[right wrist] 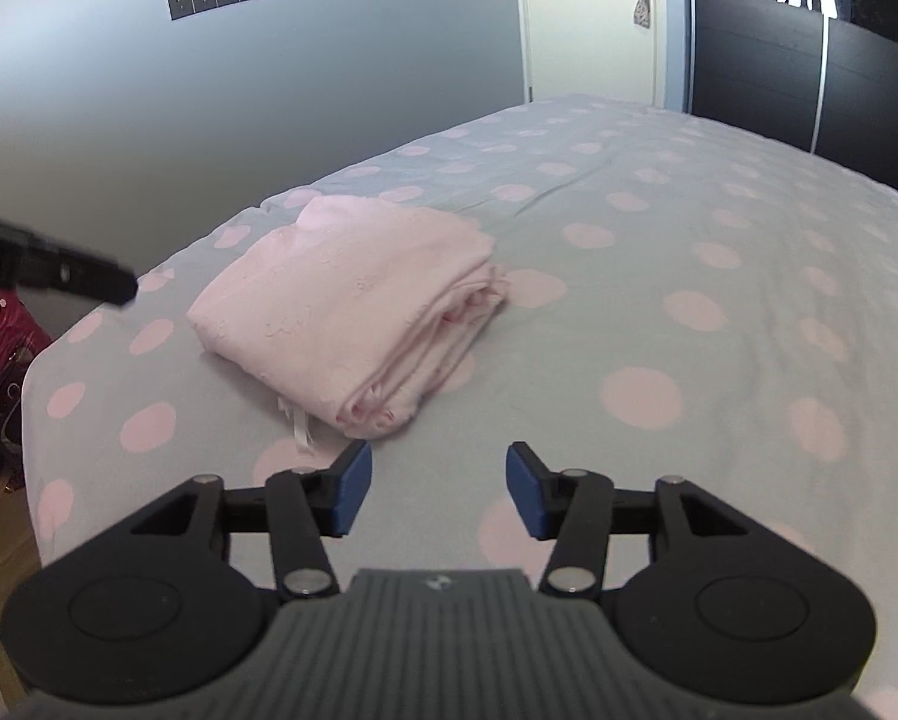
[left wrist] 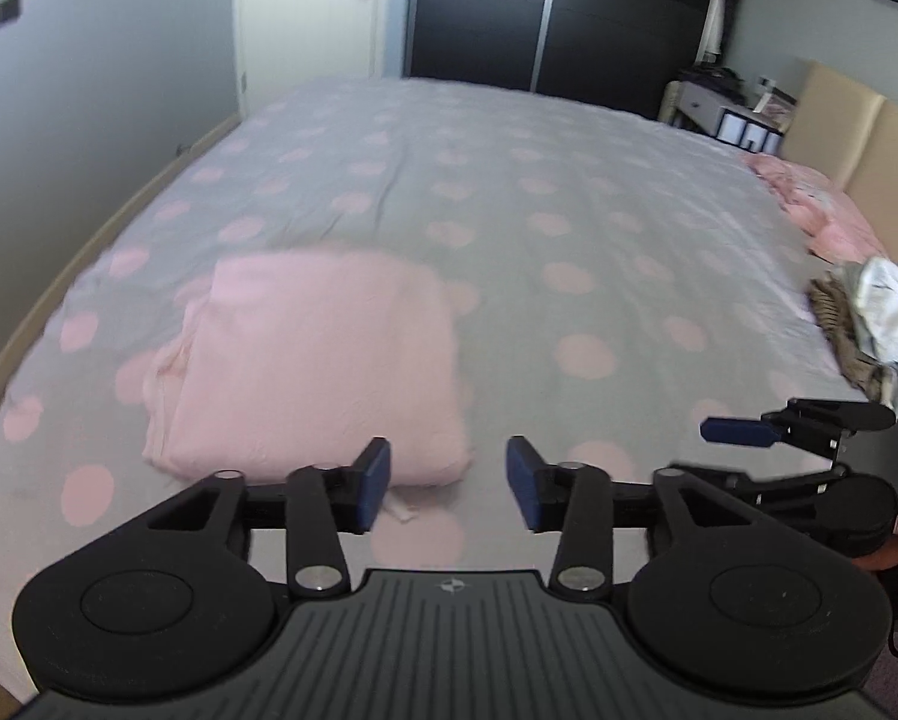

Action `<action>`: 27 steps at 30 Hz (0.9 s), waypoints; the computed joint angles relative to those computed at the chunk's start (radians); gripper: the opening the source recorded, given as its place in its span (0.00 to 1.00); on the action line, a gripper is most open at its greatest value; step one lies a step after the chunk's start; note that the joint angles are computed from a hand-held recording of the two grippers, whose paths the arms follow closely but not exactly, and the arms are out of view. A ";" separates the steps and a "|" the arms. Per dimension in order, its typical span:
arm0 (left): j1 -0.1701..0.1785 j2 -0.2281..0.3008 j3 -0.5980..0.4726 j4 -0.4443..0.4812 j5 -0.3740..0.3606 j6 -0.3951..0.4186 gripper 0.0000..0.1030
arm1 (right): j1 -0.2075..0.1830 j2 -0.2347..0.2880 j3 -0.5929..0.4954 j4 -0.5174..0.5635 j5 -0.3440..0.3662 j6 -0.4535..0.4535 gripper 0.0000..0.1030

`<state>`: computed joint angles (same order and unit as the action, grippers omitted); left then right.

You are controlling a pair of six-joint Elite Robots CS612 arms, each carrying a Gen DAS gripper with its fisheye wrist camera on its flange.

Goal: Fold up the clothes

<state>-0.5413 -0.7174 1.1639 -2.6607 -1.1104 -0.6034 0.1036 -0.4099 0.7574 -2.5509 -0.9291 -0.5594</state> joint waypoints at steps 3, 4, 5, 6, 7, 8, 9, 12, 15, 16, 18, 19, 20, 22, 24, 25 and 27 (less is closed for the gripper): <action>-0.039 0.003 -0.043 0.008 0.044 0.062 0.58 | -0.026 -0.077 0.133 -0.097 -0.033 0.020 0.66; -0.052 0.008 -0.057 0.005 0.055 0.080 0.63 | -0.033 -0.099 0.175 -0.142 -0.052 0.033 0.69; -0.064 0.013 -0.070 0.006 0.068 0.095 0.64 | -0.040 -0.120 0.215 -0.184 -0.070 0.045 0.76; -0.078 0.021 -0.085 0.007 0.084 0.108 0.66 | -0.045 -0.139 0.256 -0.238 -0.097 0.066 0.78; -0.091 0.030 -0.102 0.008 0.101 0.120 0.68 | -0.052 -0.159 0.297 -0.291 -0.123 0.088 0.81; -0.104 0.040 -0.117 0.000 0.114 0.132 0.68 | -0.060 -0.174 0.333 -0.341 -0.139 0.112 0.83; -0.115 0.052 -0.129 -0.017 0.127 0.149 0.69 | -0.068 -0.187 0.365 -0.386 -0.148 0.135 0.83; -0.147 0.091 -0.167 -0.074 0.173 0.201 0.73 | -0.095 -0.224 0.456 -0.503 -0.162 0.200 0.85; -0.176 0.133 -0.199 -0.144 0.208 0.219 0.73 | -0.117 -0.250 0.526 -0.588 -0.194 0.259 0.85; -0.185 0.146 -0.210 -0.164 0.214 0.220 0.74 | -0.123 -0.256 0.550 -0.622 -0.211 0.274 0.85; -0.196 0.169 -0.224 -0.201 0.201 0.206 0.74 | -0.136 -0.270 0.596 -0.679 -0.243 0.286 0.85; -0.200 0.180 -0.231 -0.221 0.192 0.197 0.74 | -0.143 -0.277 0.619 -0.700 -0.259 0.282 0.85; -0.204 0.189 -0.234 -0.233 0.179 0.185 0.74 | -0.148 -0.284 0.641 -0.713 -0.273 0.263 0.85; -0.211 0.209 -0.245 -0.241 0.164 0.157 0.74 | -0.158 -0.295 0.681 -0.750 -0.311 0.245 0.85; -0.217 0.231 -0.256 -0.238 0.165 0.130 0.74 | -0.169 -0.301 0.715 -0.776 -0.340 0.265 0.85; -0.221 0.241 -0.259 -0.233 0.175 0.116 0.74 | -0.175 -0.303 0.729 -0.779 -0.348 0.289 0.85; -0.232 0.260 -0.263 -0.224 0.206 0.085 0.74 | -0.187 -0.305 0.746 -0.764 -0.350 0.345 0.85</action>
